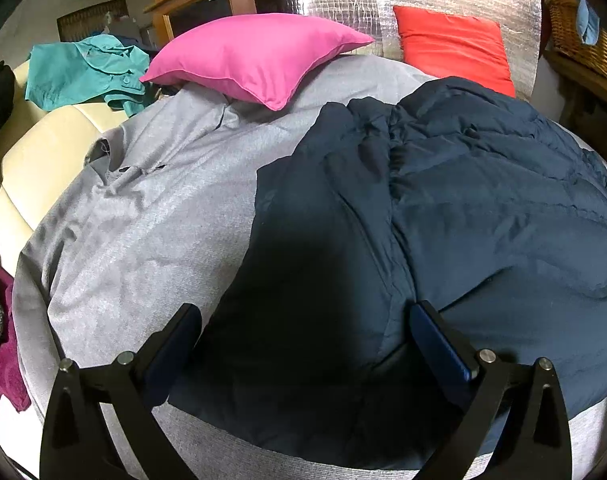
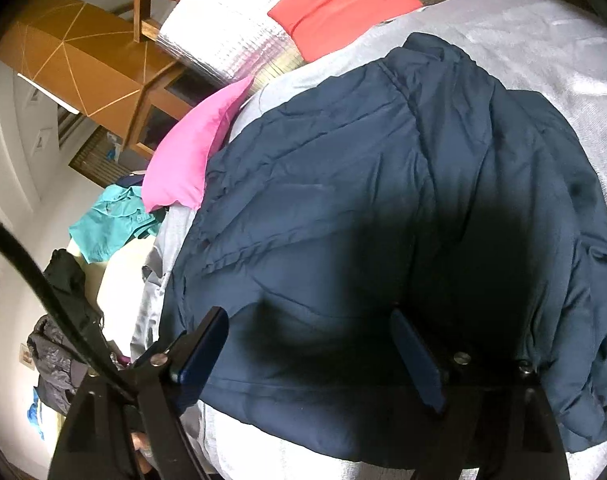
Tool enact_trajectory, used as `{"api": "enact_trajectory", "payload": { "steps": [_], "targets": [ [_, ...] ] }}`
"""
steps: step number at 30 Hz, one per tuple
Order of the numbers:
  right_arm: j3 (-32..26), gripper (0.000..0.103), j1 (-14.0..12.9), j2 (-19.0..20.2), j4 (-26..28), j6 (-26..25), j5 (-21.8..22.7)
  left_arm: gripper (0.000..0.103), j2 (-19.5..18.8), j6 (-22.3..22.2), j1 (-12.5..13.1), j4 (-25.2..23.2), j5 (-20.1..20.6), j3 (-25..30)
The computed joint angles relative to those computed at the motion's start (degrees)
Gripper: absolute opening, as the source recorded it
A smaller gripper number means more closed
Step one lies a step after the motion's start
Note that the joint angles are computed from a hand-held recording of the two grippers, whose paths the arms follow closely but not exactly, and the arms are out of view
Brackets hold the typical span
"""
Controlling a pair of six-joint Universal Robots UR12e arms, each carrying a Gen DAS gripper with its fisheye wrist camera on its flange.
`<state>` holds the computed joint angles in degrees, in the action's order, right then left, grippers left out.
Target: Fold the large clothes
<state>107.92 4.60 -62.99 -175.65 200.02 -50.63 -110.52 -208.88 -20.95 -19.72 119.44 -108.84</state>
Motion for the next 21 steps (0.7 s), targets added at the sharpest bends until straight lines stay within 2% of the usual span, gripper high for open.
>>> {"api": "enact_trajectory", "payload": {
  "steps": [4,6,9,11,13,17,19,21],
  "targets": [
    [0.9,0.086,-0.2,-1.2,0.1,0.4,0.0,0.103,1.3,-1.9,-0.2,-3.9,-0.1,0.2],
    [1.8,0.086,-0.4,-1.9,-0.2,0.5,0.5,0.103,2.5,-2.5,-0.5,-4.1,0.1,-0.6],
    [4.5,0.086,-1.2,-3.3,-2.2,0.6,3.0,0.103,4.3,-3.0,-1.4,1.1,2.3,-3.3],
    [6.3,0.086,-1.7,-4.1,-3.7,1.4,4.8,0.103,5.7,-3.3,-1.9,5.8,1.4,-5.6],
    [8.3,0.088,-2.0,-4.8,-5.1,2.7,6.4,0.103,6.8,-4.4,-1.8,8.2,-2.3,-7.4],
    [10.8,0.091,-2.0,-4.3,-5.9,6.9,9.9,0.103,7.7,-7.2,0.1,8.0,-16.5,-9.1],
    [11.2,0.091,-1.9,-3.3,-6.0,10.7,10.8,0.103,7.3,-9.3,0.9,7.4,-20.7,-8.9],
    [11.1,0.091,-2.0,-2.2,-7.1,14.6,10.8,0.103,6.9,-11.1,1.3,7.4,-21.9,-8.5]
  ]
}}
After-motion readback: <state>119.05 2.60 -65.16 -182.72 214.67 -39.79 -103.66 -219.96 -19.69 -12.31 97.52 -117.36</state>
